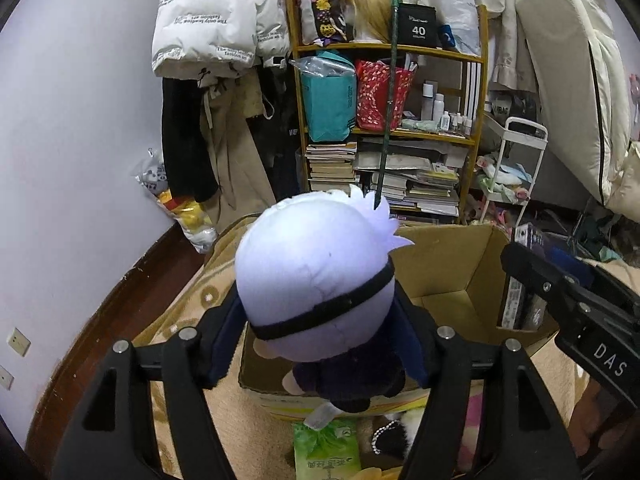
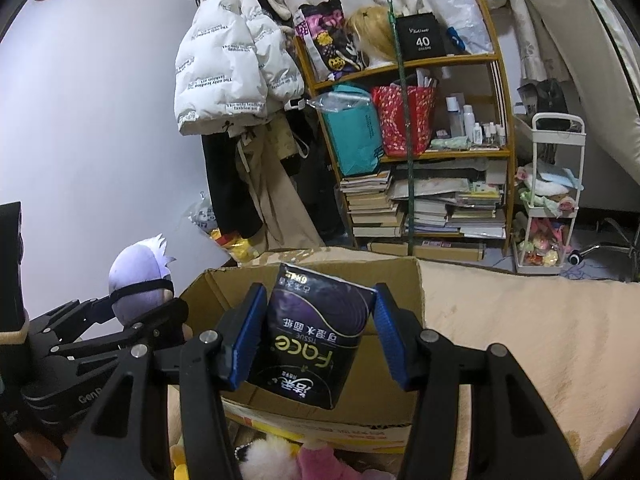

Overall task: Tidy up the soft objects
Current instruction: 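Carry doll and tissue pack over the box and open both tools, then withdraw both tools and move toward the yellow and pink plushes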

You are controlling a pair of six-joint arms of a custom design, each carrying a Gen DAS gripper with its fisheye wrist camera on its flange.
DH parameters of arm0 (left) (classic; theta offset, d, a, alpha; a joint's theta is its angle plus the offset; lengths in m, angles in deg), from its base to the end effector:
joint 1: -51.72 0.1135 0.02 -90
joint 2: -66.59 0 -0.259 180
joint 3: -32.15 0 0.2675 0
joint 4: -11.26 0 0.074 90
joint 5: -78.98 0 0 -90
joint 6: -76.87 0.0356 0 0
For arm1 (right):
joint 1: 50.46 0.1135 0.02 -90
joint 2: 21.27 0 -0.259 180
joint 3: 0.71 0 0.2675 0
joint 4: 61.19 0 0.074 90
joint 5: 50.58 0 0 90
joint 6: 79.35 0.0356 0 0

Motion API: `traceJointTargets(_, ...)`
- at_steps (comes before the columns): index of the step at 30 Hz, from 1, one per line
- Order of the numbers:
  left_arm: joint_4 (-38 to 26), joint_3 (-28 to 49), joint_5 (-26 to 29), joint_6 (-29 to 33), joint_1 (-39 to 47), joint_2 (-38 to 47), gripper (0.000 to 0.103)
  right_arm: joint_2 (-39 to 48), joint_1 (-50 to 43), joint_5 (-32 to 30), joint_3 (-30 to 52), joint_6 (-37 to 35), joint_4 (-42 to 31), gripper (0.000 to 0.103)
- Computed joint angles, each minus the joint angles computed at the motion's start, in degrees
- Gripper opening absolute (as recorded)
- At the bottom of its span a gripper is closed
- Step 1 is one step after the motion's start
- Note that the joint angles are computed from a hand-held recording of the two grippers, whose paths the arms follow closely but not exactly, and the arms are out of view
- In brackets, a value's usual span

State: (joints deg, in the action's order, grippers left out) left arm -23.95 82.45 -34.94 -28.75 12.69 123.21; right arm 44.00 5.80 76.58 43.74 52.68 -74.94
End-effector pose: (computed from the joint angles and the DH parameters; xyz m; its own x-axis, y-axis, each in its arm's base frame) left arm 0.1824 -0.1293 0.2297 -0.5875 0.1594 -0.7933 0.1886 0.9804 0.0573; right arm 0.1545 0.1926 0.1956 -0.4928 0.2228 -0.8411 -0.0761 0.9519 0.2967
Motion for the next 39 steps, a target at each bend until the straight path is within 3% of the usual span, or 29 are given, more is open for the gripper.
traceJointTargets(3, -0.17, 0.02, -0.37, -0.07, 0.51, 0.25, 0.079, -0.64, -1.78, -3.01, -0.49, -0.01, 0.43, 0.065)
traceJointTargets(11, -0.53, -0.40, -1.60, 0.77, 0.48, -0.83, 0.087, -2.94, -2.76, -4.07, -1.91, 0.49, -0.05, 0.083)
traceJointTargets(19, -4.73, -0.65, -6.07, 1.82, -1.00, -5.99, 0.091, -5.68, 0.34, -0.34, 1.08, -3.37, -8.60, 0.102)
traceJointTargets(27, -12.99, 0.32, -10.11, -0.45, -3.55, -12.18, 0.096, -10.04, 3.42, 1.48, 0.88, -0.17, -13.08, 0.102)
traceJointTargets(39, -28.08, 3.36, -14.30, -9.62, -7.67, -20.67, 0.097, -10.22, 14.31, 10.21, 4.57, 8.23, -24.82, 0.103)
